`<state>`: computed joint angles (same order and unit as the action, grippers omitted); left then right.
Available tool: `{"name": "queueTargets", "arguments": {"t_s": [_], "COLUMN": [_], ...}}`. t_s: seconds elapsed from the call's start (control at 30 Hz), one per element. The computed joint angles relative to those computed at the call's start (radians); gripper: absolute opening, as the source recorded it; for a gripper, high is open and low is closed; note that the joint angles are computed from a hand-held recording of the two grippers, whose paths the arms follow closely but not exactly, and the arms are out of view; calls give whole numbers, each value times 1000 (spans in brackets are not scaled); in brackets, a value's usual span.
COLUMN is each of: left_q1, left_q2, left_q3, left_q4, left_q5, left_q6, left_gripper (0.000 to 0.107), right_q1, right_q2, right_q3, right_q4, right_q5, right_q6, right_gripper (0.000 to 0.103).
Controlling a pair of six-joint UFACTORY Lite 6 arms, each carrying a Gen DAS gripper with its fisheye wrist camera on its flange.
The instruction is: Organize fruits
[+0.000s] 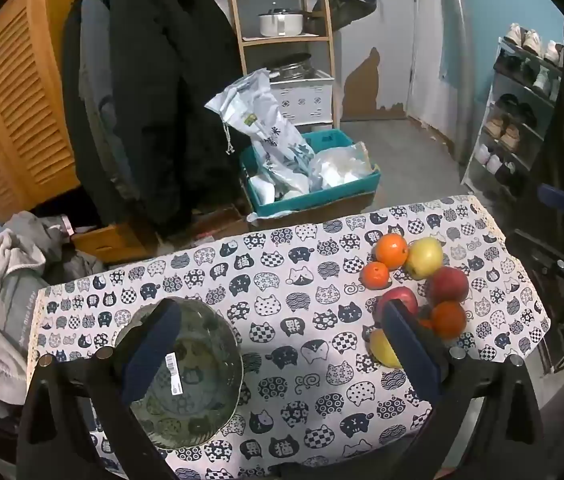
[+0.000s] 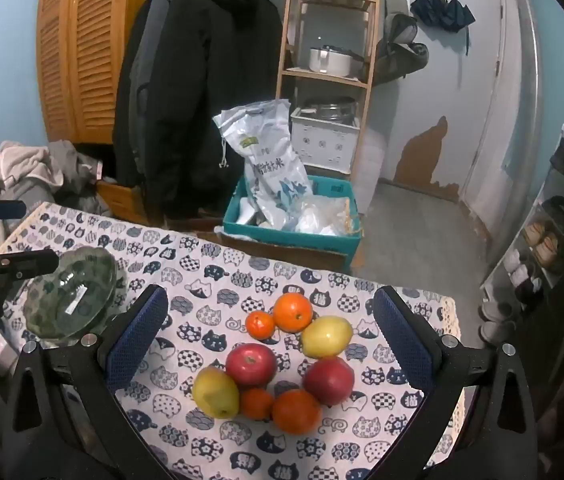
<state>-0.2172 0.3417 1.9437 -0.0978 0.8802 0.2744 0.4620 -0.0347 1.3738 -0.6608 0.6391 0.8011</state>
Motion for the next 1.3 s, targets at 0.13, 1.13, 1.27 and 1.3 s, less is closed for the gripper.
{"name": "queueTargets", "arguments": {"t_s": [0.13, 1.13, 1.27, 1.3], "left_q1": [-2, 22, 21, 21], "left_q2": [5, 4, 1, 0], "left_q3": [8, 16, 12, 12], "left_q4": [1, -51, -53, -55], "left_q5": [4, 25, 27, 28], "left_q6": [-11, 14, 15, 17], "left_gripper": [101, 101, 101, 101], "right_q1": [3, 19, 19, 21], "right_q2": [4, 23, 25, 24], "right_q3": [5, 26, 34, 32], "right_q4": [2, 2, 8, 6], "right_q5": [6, 25, 30, 29], "right_q6": [-1, -2, -9, -6], "right_gripper": [100, 100, 100, 100]}}
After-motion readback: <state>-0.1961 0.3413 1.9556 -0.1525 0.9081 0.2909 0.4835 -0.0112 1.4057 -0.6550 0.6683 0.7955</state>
